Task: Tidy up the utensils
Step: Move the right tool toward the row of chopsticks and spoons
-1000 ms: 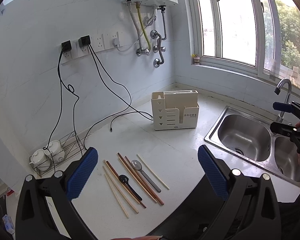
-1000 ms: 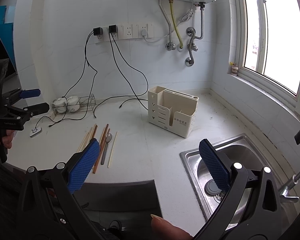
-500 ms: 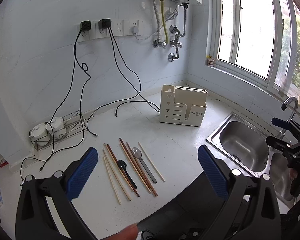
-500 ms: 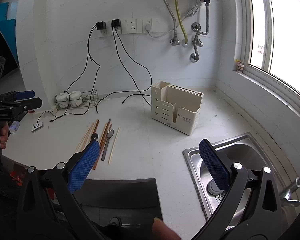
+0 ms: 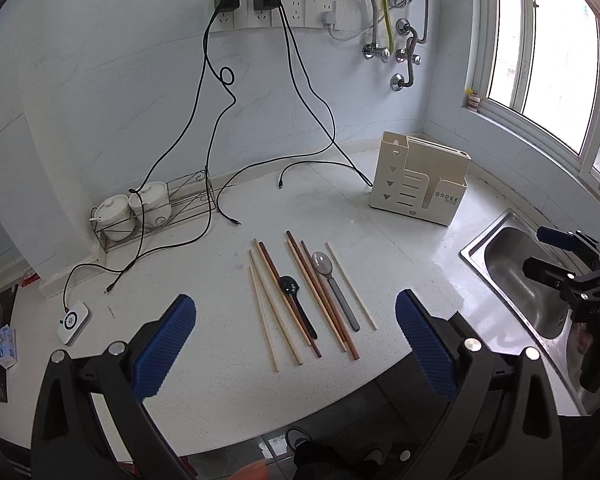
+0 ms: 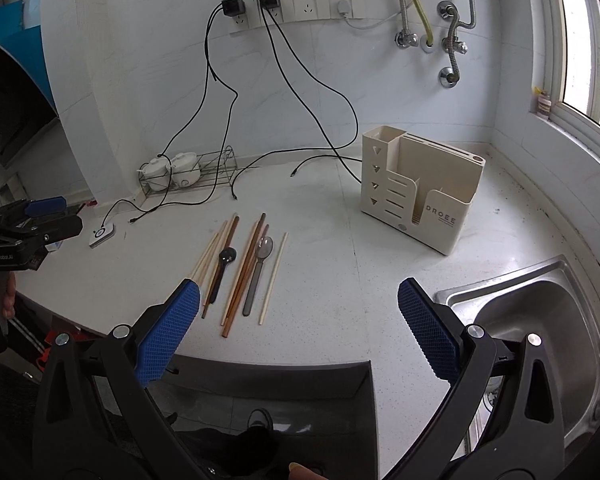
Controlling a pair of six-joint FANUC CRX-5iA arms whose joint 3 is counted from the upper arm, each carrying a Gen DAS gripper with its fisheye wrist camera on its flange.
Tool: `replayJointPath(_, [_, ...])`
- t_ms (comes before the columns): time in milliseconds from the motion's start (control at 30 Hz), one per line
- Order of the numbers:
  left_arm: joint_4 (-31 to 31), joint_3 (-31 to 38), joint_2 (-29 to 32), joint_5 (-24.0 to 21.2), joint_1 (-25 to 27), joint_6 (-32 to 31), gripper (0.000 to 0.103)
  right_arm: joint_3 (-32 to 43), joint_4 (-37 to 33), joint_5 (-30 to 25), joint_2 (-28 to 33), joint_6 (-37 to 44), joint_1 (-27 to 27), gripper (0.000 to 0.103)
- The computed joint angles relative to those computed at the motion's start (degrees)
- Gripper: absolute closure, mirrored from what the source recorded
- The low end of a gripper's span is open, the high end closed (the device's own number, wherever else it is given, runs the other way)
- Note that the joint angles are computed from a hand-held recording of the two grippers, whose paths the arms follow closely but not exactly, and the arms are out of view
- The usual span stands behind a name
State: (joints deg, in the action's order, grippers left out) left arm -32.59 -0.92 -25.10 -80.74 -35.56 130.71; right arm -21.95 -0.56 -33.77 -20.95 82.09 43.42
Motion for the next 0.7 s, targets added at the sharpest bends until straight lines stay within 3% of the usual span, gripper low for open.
replayJointPath(133, [5.74, -2.71, -0.96, 2.3, 8.35, -5.57, 0.005, 4.09, -0.39, -1.28, 5.14, -1.38, 0.52, 0.008])
replayJointPath(233, [15.41, -8.09, -3.98, 7.79, 19.55, -12.27, 0.005, 9.14, -5.45, -3.85, 9.49, 0.97, -0.39, 0.008])
replayJointPath(333, [24.45, -13.27, -5.7, 11.52, 29.88, -20.0, 0.005, 12.09, -4.06, -5.29, 13.29, -1.5, 0.39, 0.008])
replayJointPath(433, [26.76, -15.01, -3.93, 11.12, 34.95, -24.38, 0.005, 16.2, -4.83, -7.9, 17.69, -3.25, 0.4, 0.008])
replayJointPath(567, [32.76, -19.23, -2.78, 14.23, 41.77, -31.41, 0.005, 20.03, -2.05, -10.19, 23.07, -7.62, 1.42, 0.009])
replayJointPath(700, [36.91, -22.02, -0.96, 16.57, 45.55, -36.07, 0.005, 25.12, -4.37, -12.9, 28.9, -6.12, 1.24, 0.019])
